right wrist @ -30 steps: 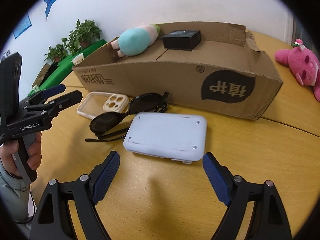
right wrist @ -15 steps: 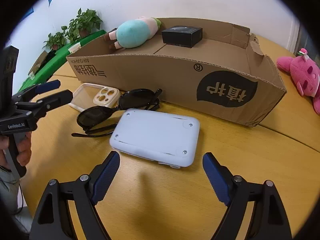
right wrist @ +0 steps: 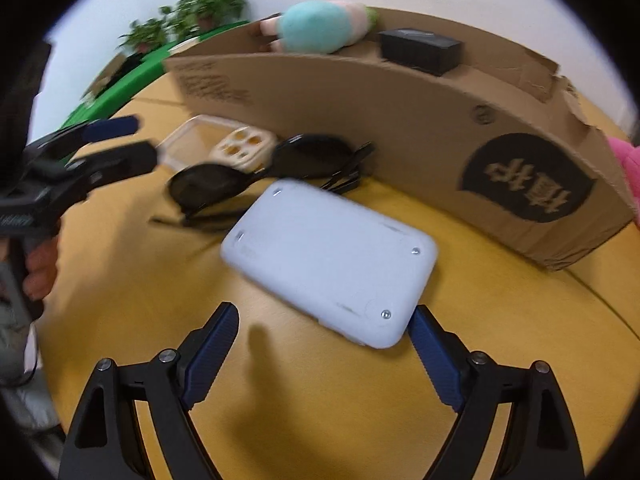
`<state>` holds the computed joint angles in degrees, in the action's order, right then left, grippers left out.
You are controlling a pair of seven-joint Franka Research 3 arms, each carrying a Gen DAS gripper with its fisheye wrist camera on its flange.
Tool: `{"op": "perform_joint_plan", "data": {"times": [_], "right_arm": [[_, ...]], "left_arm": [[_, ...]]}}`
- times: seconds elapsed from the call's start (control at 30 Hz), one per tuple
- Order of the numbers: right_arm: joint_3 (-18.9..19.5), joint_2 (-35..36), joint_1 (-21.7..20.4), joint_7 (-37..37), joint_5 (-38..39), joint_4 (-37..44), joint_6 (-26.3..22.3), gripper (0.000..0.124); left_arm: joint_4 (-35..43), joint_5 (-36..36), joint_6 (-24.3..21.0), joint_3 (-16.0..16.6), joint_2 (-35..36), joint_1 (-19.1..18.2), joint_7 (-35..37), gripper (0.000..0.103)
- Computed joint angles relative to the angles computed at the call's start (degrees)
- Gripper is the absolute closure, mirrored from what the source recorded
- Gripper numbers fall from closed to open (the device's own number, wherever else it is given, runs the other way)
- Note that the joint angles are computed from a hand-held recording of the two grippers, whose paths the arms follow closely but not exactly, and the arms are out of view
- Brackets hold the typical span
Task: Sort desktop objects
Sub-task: 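Move the right tool down to the white power bank on the table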
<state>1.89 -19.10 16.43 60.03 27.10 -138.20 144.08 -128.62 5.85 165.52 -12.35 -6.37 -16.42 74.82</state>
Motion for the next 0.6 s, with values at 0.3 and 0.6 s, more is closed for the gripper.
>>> {"op": "perform_joint_plan", "data": {"times": [0.3,0.6], "right_arm": [[0.9,-2.2,0.5,-2.6,-0.6,-1.7,2.9,0.036],[0.3,-1.2,2.5,-2.2,1.3,-1.2,0.8,0.036]], "left_arm": [[-2.4,-19.2,-0.4,3.2,-2.1,-5.6,15.1,0.0],[-3.3,-25.2,-2.4,3.8,-3.1,-6.6,18.8,0.0]]}}
